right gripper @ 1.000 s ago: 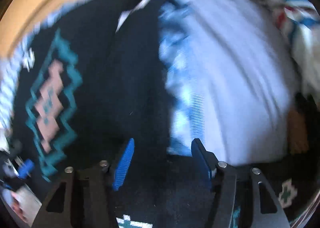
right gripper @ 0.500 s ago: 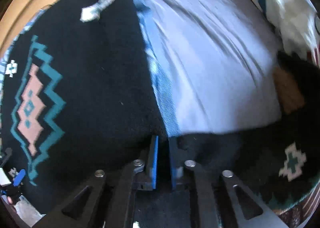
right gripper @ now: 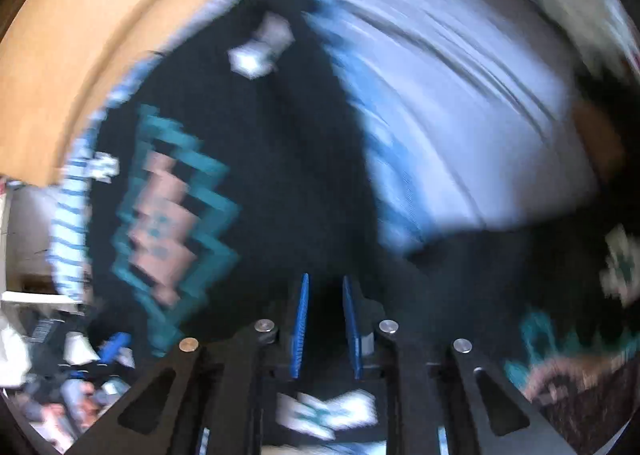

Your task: Fold clothes

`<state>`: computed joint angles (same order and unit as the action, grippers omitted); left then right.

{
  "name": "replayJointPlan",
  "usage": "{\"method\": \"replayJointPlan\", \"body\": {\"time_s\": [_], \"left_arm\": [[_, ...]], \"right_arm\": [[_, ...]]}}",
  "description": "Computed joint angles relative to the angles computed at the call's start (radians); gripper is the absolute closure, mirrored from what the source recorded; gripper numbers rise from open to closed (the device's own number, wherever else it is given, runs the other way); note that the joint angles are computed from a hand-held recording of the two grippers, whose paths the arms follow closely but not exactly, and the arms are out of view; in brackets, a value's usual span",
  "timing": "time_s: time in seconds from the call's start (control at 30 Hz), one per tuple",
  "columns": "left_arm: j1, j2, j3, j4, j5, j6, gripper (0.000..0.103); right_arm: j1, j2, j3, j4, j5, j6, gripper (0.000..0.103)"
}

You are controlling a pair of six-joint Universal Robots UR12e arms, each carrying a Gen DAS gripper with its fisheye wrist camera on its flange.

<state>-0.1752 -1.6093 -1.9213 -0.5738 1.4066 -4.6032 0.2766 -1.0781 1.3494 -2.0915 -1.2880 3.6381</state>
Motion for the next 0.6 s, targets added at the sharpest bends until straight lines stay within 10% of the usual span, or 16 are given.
{"method": "replayJointPlan", "body": {"time_s": [0.13,0.23,0.33,0.53,0.6], "left_arm": [[-0.016,0.0,0.01,0.057,-0.061,-0.031,0.025],[-0.037,0.007,0.034,0.023,-0.036,-0.027,0.025],[-0.057,0.016,0.04,0.017,-0.015,-0.048,0.025],[-0.086,0.038,0.038,-0.018,0.028,-0.059,0.025],[-0.092,0.046,0.042,-0.047,0.051,-0.061,0.025]], "right_arm": [[-0.041,-0.059,0.126,-0.066,0.029,0.163,0.1],[-0.032,-0.113,0.158,-0.094,-0.071,0.178,0.054],[-0.005,-0.136,0.111,0.098,-0.258,0.125,0.04],[-0.044,-0.158,0.225,0.032,-0.065,0.259,0.041],[-0.043,-0.161,0.259,-0.051,-0.084,0.294,0.059]]}}
